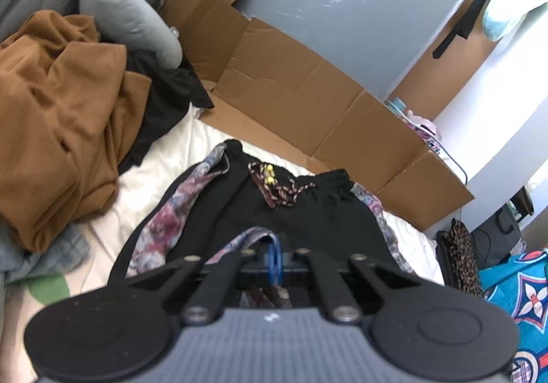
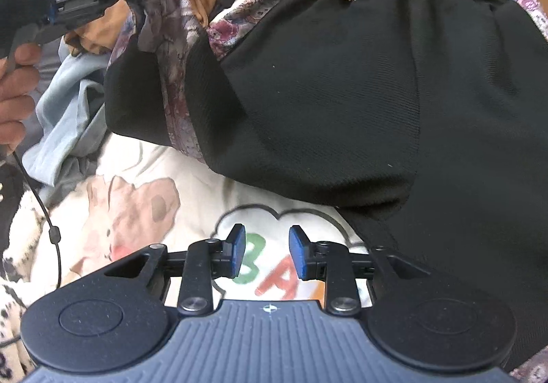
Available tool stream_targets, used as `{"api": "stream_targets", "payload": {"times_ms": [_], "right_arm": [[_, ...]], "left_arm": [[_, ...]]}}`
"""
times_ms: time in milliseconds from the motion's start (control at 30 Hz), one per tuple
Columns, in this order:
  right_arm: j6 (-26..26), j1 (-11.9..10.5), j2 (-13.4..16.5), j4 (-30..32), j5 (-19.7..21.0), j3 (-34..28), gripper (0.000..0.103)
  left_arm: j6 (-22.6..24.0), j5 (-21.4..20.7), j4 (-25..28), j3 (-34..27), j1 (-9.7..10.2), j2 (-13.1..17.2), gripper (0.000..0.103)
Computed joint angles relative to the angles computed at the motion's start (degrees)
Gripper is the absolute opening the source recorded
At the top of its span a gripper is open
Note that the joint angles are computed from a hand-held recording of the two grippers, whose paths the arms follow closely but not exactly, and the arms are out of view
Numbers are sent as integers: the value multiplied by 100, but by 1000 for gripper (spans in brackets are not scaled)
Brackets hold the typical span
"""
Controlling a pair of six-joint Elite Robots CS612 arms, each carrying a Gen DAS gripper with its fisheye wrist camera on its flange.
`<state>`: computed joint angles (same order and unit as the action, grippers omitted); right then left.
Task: Fold clothes
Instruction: 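Lift the held leg with the left tool and fold it over the other leg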
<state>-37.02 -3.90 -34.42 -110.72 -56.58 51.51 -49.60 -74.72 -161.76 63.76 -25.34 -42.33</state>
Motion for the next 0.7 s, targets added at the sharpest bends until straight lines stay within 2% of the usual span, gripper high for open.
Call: {"api": "stream_targets", "payload": {"times_ms": [167, 233, 367, 700], "right_arm": [[190, 78, 204, 51, 195, -252, 35], [415, 86, 330, 91, 360, -405, 40], [714, 129, 538, 193, 484, -696, 42], [1118, 226, 742, 534, 660, -1019, 50]], "left_arm": [[31, -1, 158, -160, 35, 56, 2], [34, 17, 220, -176, 39, 53, 2], [-59, 36, 287, -153, 43, 38, 2], [-202, 52, 437, -225, 77, 94, 2]]}}
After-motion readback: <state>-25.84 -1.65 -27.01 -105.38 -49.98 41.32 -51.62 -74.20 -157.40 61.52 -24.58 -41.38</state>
